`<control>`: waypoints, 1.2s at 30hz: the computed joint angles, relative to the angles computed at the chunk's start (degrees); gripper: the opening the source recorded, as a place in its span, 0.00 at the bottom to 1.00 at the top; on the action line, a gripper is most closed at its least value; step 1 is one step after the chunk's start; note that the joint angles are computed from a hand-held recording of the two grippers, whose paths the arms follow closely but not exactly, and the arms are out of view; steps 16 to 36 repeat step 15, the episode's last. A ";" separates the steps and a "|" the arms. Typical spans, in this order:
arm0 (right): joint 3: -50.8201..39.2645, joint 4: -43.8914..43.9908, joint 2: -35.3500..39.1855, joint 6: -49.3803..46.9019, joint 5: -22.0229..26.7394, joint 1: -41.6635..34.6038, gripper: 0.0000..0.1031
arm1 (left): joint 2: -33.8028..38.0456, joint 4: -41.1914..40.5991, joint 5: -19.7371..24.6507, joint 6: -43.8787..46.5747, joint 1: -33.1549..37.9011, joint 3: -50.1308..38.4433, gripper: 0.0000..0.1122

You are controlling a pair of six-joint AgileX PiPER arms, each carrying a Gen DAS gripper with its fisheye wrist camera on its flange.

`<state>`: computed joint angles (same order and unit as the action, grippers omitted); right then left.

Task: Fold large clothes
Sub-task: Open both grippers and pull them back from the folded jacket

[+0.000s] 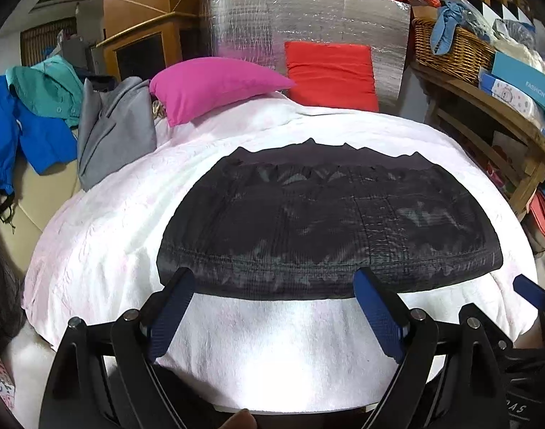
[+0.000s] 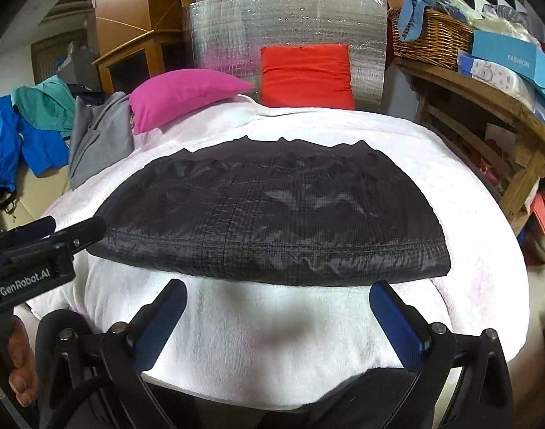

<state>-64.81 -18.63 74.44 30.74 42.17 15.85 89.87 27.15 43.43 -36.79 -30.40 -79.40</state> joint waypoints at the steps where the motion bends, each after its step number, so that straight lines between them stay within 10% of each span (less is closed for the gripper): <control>1: -0.32 0.28 0.20 -0.32 -0.12 -0.33 1.00 | 0.18 -0.19 0.14 0.05 -0.05 -0.34 0.81; 36: -2.51 3.01 3.68 -3.69 -1.43 -3.28 1.00 | 2.33 -4.49 -1.91 4.21 1.39 -3.69 0.81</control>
